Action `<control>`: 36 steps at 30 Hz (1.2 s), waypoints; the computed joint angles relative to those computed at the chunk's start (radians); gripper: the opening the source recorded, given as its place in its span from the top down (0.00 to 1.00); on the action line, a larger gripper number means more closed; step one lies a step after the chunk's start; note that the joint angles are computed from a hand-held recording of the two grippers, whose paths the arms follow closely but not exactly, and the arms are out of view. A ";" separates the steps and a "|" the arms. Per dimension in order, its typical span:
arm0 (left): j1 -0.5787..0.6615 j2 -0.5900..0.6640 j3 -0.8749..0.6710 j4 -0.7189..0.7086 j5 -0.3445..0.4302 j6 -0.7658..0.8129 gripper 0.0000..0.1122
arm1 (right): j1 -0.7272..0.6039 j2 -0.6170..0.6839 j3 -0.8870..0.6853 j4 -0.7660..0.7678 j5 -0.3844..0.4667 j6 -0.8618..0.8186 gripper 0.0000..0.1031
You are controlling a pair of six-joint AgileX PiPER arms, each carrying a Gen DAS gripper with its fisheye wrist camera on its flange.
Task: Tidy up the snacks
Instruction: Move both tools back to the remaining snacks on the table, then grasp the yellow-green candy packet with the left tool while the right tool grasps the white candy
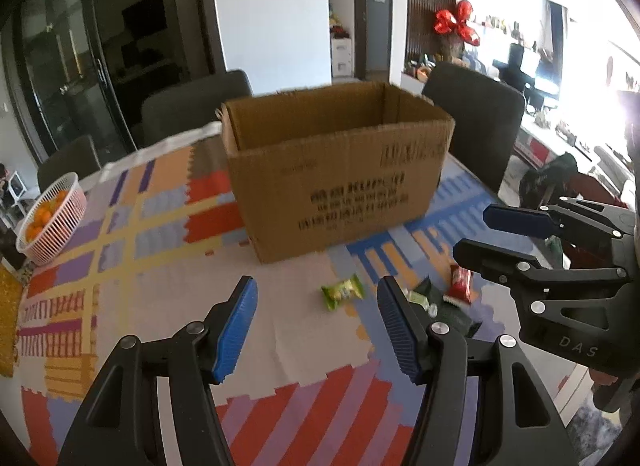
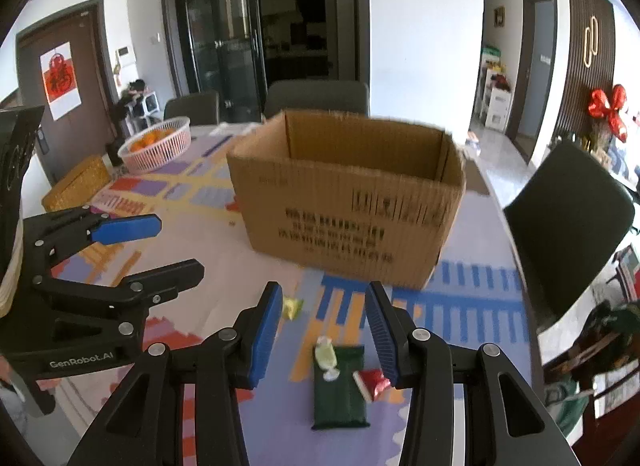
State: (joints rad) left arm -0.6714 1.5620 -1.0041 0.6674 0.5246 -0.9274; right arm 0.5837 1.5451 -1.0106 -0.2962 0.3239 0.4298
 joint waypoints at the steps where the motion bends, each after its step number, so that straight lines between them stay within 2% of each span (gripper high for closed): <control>1: 0.002 0.009 0.006 -0.008 -0.009 0.007 0.45 | 0.001 0.009 0.003 0.010 0.002 -0.005 0.57; 9: 0.024 0.070 0.036 -0.073 -0.052 0.073 0.45 | 0.013 0.059 0.034 0.014 0.001 -0.008 0.57; 18: 0.051 0.141 0.038 -0.172 -0.098 0.176 0.45 | -0.008 0.131 0.030 0.130 0.002 -0.127 0.57; 26: 0.107 0.246 -0.036 -0.315 -0.118 0.413 0.45 | -0.021 0.207 0.003 0.196 0.013 -0.191 0.57; 36: 0.145 0.375 -0.167 -0.441 -0.108 0.602 0.45 | -0.040 0.280 -0.045 0.267 0.026 -0.250 0.58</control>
State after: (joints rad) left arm -0.5268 1.9367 -1.1713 0.2265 0.4168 -0.3253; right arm 0.5438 1.8251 -1.0553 -0.0292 0.3497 0.1794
